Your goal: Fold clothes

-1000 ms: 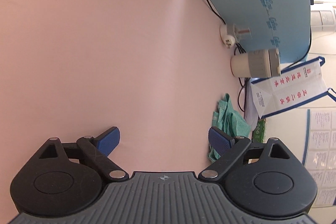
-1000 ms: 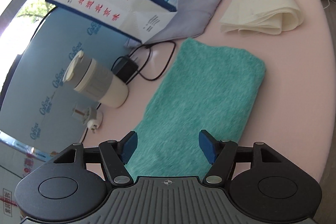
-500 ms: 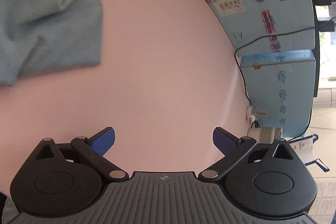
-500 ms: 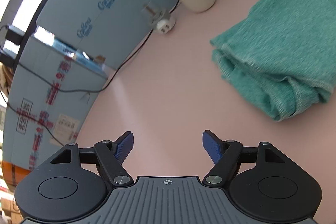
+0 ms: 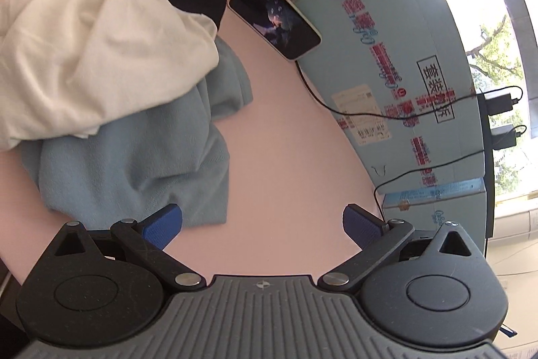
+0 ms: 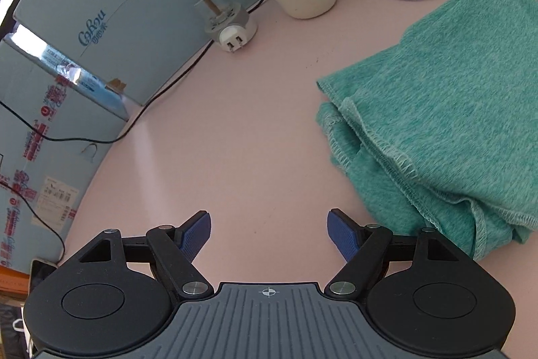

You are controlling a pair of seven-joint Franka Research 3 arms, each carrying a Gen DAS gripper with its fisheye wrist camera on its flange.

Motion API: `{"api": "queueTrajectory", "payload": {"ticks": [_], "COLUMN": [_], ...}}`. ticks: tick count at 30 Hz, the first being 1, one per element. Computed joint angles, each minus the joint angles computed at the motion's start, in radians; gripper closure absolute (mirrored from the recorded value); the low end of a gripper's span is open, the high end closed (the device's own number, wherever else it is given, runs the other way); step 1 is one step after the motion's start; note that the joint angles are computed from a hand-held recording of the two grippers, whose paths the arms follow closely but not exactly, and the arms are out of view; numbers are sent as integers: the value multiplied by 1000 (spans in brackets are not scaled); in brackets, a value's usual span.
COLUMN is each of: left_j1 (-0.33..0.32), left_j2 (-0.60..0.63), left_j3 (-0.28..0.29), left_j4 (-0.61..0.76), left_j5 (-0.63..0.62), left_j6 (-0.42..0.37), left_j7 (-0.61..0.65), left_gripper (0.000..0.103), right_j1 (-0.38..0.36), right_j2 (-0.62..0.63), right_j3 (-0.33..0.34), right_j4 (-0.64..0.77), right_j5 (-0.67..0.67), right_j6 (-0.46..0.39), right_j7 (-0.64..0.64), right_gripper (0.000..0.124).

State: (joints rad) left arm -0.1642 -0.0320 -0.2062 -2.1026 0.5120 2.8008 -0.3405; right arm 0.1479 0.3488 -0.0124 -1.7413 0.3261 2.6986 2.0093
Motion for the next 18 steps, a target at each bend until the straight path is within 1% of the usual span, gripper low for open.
{"api": "queueTrajectory", "payload": {"ticks": [3, 5, 8, 12, 15, 18], "left_j1": [5, 8, 13, 24, 32, 39], "left_j2": [-23, -38, -64, -89, -106, -121], "left_j3": [-2, -4, -7, -17, -27, -35], "left_j4": [-7, -9, -13, -13, -9, -4], "left_j5": [30, 33, 33, 59, 91, 137], "left_j6": [-39, -68, -107, -159, -204, -246], "left_j7": [-25, -18, -5, -14, -24, -36], "left_gripper": [1, 1, 1, 1, 1, 1], "right_j1": [-2, 13, 5, -13, -5, -11], "right_j2": [-2, -2, -7, -13, -8, -12], "right_j3": [-9, -34, -42, -35, -36, -13], "right_j4": [-4, -5, -11, -21, -10, -7], "right_j5": [-8, -50, -64, -50, -68, -44], "right_j6": [3, 3, 5, 16, 3, -9], "right_j7": [7, 48, 71, 80, 92, 65], "right_gripper": [45, 45, 45, 45, 45, 45]}}
